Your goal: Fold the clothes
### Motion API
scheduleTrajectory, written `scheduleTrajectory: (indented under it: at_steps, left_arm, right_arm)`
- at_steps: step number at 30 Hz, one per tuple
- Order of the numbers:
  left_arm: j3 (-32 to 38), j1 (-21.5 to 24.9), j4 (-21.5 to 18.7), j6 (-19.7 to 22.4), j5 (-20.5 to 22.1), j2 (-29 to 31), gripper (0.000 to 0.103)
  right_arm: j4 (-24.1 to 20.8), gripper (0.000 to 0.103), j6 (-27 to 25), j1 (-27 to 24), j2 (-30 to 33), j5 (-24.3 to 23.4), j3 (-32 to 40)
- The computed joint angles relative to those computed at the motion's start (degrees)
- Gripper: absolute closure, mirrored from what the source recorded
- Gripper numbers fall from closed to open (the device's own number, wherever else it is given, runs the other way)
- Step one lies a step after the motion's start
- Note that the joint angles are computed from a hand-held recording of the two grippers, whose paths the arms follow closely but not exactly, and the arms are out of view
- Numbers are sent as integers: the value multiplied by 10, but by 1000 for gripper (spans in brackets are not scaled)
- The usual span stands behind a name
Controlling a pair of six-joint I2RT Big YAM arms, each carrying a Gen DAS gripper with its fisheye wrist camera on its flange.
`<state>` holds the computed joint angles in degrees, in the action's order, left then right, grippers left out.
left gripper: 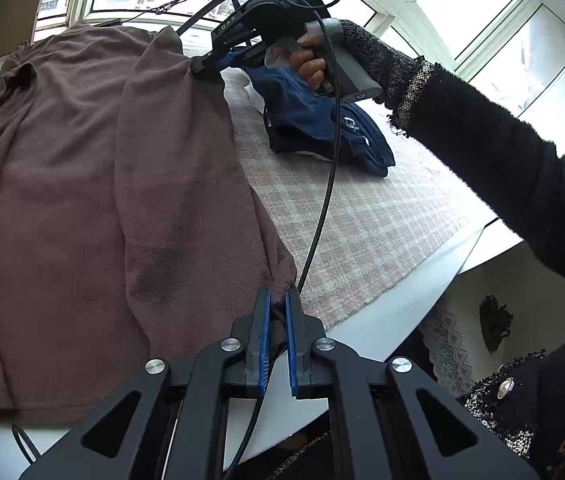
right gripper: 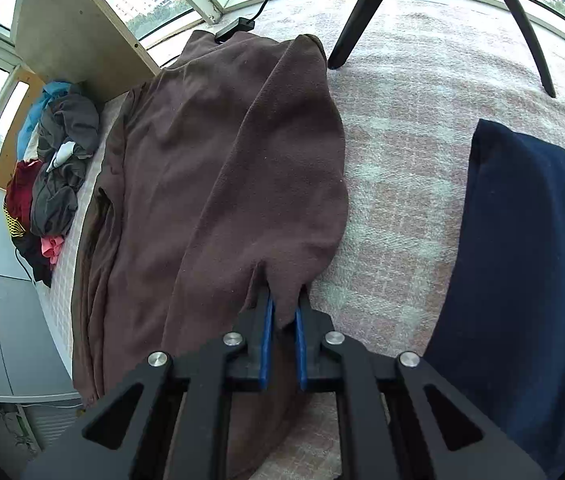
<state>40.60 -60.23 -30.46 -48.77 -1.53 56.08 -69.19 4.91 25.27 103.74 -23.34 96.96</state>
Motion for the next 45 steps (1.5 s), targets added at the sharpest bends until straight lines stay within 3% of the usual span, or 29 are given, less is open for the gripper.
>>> scheduleTrajectory:
  at_steps: [6, 15, 20, 23, 26, 30, 36, 39, 41, 44, 45]
  left_arm:
    - [-32, -2, -8, -44, -41, -63, 97]
    - [-109, 0, -64, -165, -111, -185, 97]
    - [-144, 14, -64, -199, -99, -198, 97]
    - [-148, 19, -57, -196, -87, -189, 97]
    - [-144, 15, -56, -183, -92, -185, 97]
    - [-137, 14, -59, -167, -95, -185, 97]
    - [-128, 15, -68, -145, -92, -175, 97]
    - [-128, 15, -85, -151, -88, -175, 97]
    - [-125, 20, -104, -154, -82, -183, 95]
    - [-108, 20, -164, -156, -97, -208, 97]
    - [-99, 17, -190, -154, -110, -218, 97]
  right_arm:
    - [-36, 94, 13, 48, 20, 20, 82]
    - [-154, 94, -11, 149, 171, 146, 303]
    - [-217, 79, -29, 181, 255, 184, 416]
    - [-178, 75, -26, 168, 211, 106, 374]
    - [-111, 71, -19, 150, 129, 65, 285]
    - [-72, 71, -15, 142, 59, 104, 190]
    - [-68, 71, -5, 160, 73, 115, 128]
    - [-37, 68, -2, 179, 74, 100, 91]
    - [-14, 54, -24, 191, 61, 108, 72]
    - [-15, 55, -31, 175, 39, 29, 64]
    - [-3, 55, -17, 165, 22, 22, 52]
